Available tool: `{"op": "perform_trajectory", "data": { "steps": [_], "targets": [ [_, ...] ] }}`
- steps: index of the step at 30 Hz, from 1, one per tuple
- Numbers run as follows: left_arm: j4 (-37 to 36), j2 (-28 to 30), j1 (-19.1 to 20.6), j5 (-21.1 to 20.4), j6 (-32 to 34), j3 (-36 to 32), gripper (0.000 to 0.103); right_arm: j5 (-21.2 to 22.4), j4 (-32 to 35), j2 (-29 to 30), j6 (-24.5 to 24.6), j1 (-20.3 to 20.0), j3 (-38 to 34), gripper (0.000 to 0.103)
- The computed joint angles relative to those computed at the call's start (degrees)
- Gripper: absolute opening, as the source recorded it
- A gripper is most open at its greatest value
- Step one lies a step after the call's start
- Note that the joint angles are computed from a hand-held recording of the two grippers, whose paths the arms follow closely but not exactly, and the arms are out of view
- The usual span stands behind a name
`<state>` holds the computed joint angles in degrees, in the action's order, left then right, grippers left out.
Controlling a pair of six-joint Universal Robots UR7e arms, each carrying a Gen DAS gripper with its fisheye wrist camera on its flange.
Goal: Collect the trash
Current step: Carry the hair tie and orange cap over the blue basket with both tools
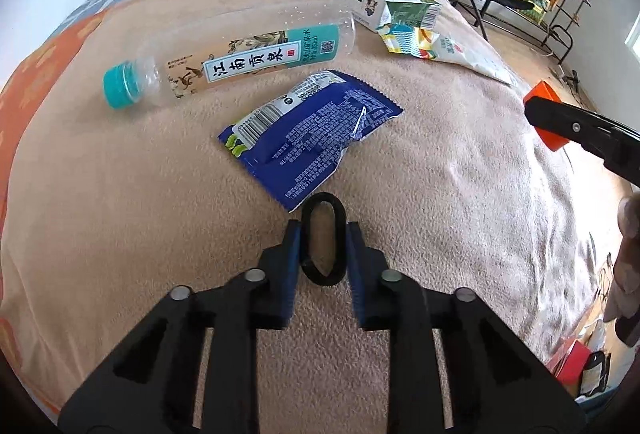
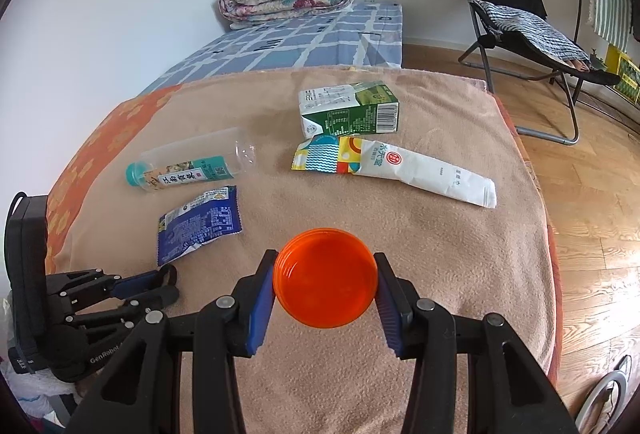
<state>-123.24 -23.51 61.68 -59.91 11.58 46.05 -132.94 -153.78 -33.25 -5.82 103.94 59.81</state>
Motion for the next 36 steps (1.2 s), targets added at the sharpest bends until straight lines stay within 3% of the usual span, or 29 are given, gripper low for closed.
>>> {"op": "perform_trajectory", "data": {
  "steps": [5,17,28,36],
  "targets": [
    [-0.14,-1.04,0.61,-2.65,-1.57,0.30,0.006,-0.24,-0.21,-0.30,-0.70,0.26,0.58,0.047],
    [-5.91,-7.94,-0.17,-3.90,-1.49,8.05,0.005,0.04,-2.78,-3.45,-2.85,2.85,6.65,0.047],
    [-18.28,-21.73,-3.17,-5.11,-6.27,28.08,0.005,1.91,-5.55,-7.33,-4.24,8.32,16.25,0.047],
    [-28.64,-31.52,-5.85,-2.91,-13.91,45.37,0.005,2.73,-3.68,-9.85,0.74,10.98,23.45,0.047]
  ]
}}
